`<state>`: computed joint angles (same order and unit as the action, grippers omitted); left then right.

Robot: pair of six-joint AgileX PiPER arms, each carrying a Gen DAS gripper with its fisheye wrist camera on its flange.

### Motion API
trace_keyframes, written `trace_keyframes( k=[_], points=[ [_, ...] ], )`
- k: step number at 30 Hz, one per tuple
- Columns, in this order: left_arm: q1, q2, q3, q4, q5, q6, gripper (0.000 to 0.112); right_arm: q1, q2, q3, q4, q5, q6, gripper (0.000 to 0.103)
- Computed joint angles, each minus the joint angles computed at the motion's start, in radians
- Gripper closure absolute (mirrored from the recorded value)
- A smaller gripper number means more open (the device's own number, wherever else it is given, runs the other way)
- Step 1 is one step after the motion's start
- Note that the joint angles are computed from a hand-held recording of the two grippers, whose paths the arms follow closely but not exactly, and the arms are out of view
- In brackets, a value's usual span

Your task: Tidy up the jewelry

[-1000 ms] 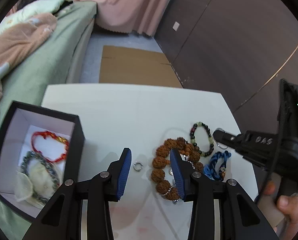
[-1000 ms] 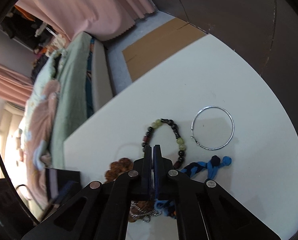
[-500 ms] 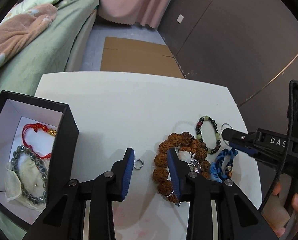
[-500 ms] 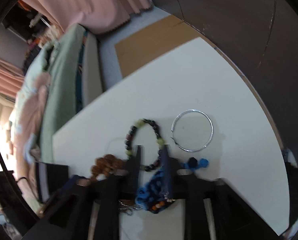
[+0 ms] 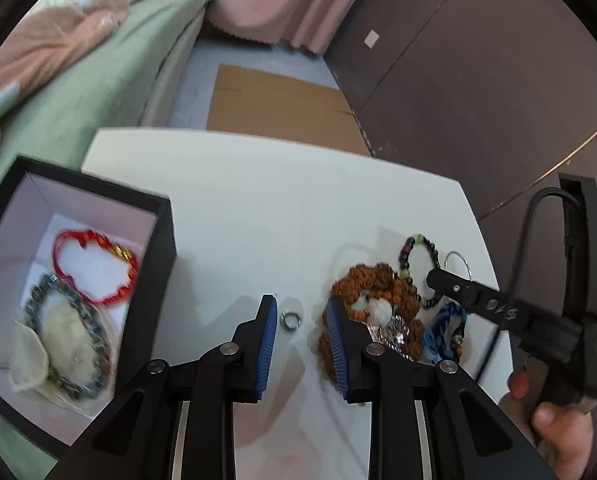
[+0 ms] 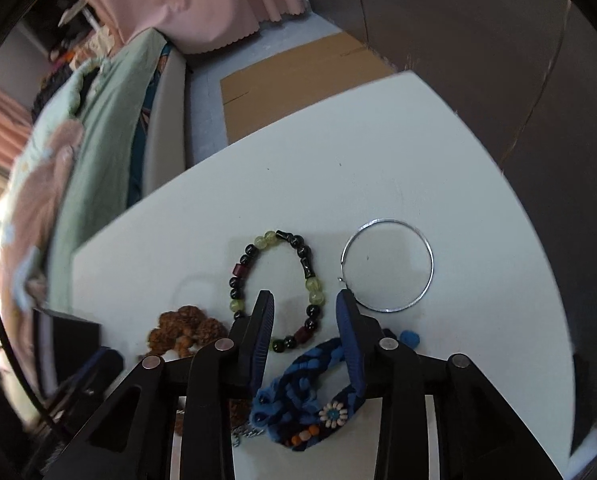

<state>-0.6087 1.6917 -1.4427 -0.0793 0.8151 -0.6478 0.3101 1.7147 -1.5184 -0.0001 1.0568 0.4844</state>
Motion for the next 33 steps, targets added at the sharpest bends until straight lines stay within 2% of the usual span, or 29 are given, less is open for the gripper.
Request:
trace_keyframes(
  k=[2, 9, 19, 28, 33],
  points=[
    [0.006, 0.005, 0.01, -0.036, -0.002, 0.015, 0.088, 0.047, 0.021, -0.025, -0.083, 0.022, 0.018, 0.093],
    [-0.019, 0.017, 0.0, 0.018, 0.002, -0.052, 0.095, 0.016, -0.027, 0.023, 0.021, -0.032, -0.026, 0.094],
    [-0.096, 0.065, -0.065, 0.205, 0.051, -0.174, 0.095, -0.008, -0.093, 0.081, 0.074, -0.055, -0.07, 0.094],
    [-0.017, 0.042, -0.012, 0.027, -0.037, -0.08, 0.095, -0.033, -0.115, 0.088, 0.09, -0.047, -0.086, 0.094],
    [-0.042, 0.059, -0.038, 0.108, -0.023, -0.118, 0.095, -0.052, -0.123, 0.088, 0.105, -0.042, -0.099, 0.093]
  ],
)
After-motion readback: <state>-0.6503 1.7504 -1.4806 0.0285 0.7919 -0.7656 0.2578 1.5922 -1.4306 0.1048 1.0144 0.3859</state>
